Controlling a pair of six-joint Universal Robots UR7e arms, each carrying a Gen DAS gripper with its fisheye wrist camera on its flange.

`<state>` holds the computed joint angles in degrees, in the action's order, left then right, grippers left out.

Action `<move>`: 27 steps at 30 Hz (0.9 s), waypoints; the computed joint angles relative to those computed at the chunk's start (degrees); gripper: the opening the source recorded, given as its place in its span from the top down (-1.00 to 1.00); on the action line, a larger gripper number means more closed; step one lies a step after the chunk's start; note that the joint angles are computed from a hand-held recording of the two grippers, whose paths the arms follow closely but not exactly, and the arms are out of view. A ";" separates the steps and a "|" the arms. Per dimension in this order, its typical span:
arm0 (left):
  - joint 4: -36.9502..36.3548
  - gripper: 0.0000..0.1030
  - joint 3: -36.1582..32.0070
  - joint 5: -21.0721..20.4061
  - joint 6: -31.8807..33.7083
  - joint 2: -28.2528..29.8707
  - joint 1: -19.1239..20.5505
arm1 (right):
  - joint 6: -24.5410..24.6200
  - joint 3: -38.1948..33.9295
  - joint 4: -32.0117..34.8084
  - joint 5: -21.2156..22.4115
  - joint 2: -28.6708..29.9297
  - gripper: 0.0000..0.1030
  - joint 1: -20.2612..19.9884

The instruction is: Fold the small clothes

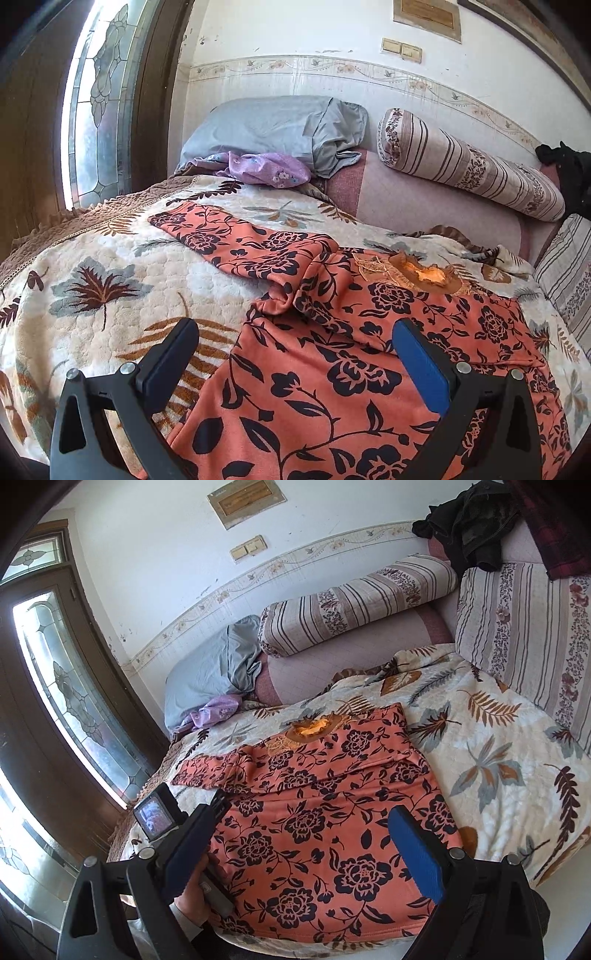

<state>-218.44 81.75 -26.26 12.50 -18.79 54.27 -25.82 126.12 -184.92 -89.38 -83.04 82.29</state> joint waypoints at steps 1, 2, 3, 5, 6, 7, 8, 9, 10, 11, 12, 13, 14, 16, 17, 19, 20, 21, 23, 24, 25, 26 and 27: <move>-0.32 -1.00 0.00 -0.12 0.00 -0.02 0.00 | 0.16 -0.06 0.15 -0.02 0.22 -0.87 -0.06; -0.48 -1.00 -0.01 -0.08 -0.01 -0.02 0.01 | 0.32 -0.16 0.22 0.09 0.41 -0.87 -0.14; -0.21 -1.00 -0.01 -0.08 -0.35 -0.09 0.04 | 0.47 -0.24 0.24 0.27 0.55 -0.87 -0.24; 0.44 -1.00 0.38 -0.40 -1.39 -0.48 0.12 | 0.76 -0.47 0.43 0.84 0.92 -0.87 -0.53; 0.24 -1.00 0.38 -0.38 -1.27 -0.52 0.11 | 0.89 -0.64 0.57 1.10 1.18 -0.87 -0.68; 0.15 -1.00 0.43 -0.36 -1.34 -0.63 0.11 | 1.07 -0.78 0.64 1.48 1.51 -0.87 -0.90; 0.23 -1.00 0.77 -0.67 -1.80 -0.94 0.13 | 1.32 -0.83 0.82 2.21 1.81 -0.87 -1.30; 0.31 -1.00 1.26 -1.04 -2.27 -1.32 0.16 | 1.68 -0.88 1.12 3.08 2.19 -0.87 -1.85; 0.37 -1.00 1.59 -1.00 -2.54 -1.58 0.15 | 2.06 -0.89 1.36 3.79 2.67 -0.87 -2.41; 0.22 -1.00 1.92 -0.92 -2.72 -1.85 0.15 | 2.29 -0.94 1.70 4.39 3.21 -0.87 -2.95; 0.69 -1.00 2.69 -1.30 -3.72 -2.48 0.22 | 2.39 -0.94 2.06 5.08 3.81 -0.87 -3.58; 1.43 -1.00 3.64 -1.84 -4.98 -3.27 0.34 | 2.70 -1.05 2.75 6.02 4.48 -0.87 -4.39; 1.33 -1.00 4.30 -2.14 -5.65 -3.78 0.45 | 3.16 -1.27 3.65 6.96 5.23 -0.87 -5.24; 3.85 -1.00 6.25 -3.34 -9.62 -5.53 0.97 | 3.86 -1.92 4.83 8.18 7.17 -0.87 -6.75; 5.34 -1.00 7.30 -4.40 -11.53 -6.48 1.34 | 4.53 -2.47 5.58 8.60 8.20 -0.87 -7.45; 7.41 -1.00 8.29 -5.40 -14.00 -7.48 1.98 | 5.87 -3.94 7.32 9.75 10.26 -0.87 -8.80; 9.50 -1.00 8.88 -6.09 -15.63 -8.14 2.33 | 6.47 -4.53 7.61 10.23 11.21 -0.87 -9.36; 11.35 -1.00 9.40 -7.17 -17.33 -8.78 2.72 | 6.91 -5.39 8.30 10.50 12.14 -0.87 -9.73; 13.85 -1.00 9.92 -9.04 -19.42 -9.50 3.40 | 6.51 -7.19 9.80 11.05 13.74 -0.87 -10.23; 15.11 -1.00 9.78 -9.09 -20.28 -9.58 3.59 | 6.60 -8.43 10.68 11.09 14.60 -0.87 -10.27; 16.43 -1.00 9.75 -9.91 -21.34 -9.84 3.87 | 6.42 -9.78 11.97 11.81 15.40 -0.87 -10.48; 17.64 -1.00 9.88 -11.10 -22.56 -10.23 4.18 | 6.15 -11.19 13.06 12.25 16.23 -0.87 -10.55; 18.66 -1.00 9.83 -11.89 -23.66 -10.43 4.37 | 5.83 -12.74 14.15 12.21 17.15 -0.87 -10.50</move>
<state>-199.78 91.58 -38.15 -11.17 -29.22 58.64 -19.99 113.39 -170.77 -77.17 -65.89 71.79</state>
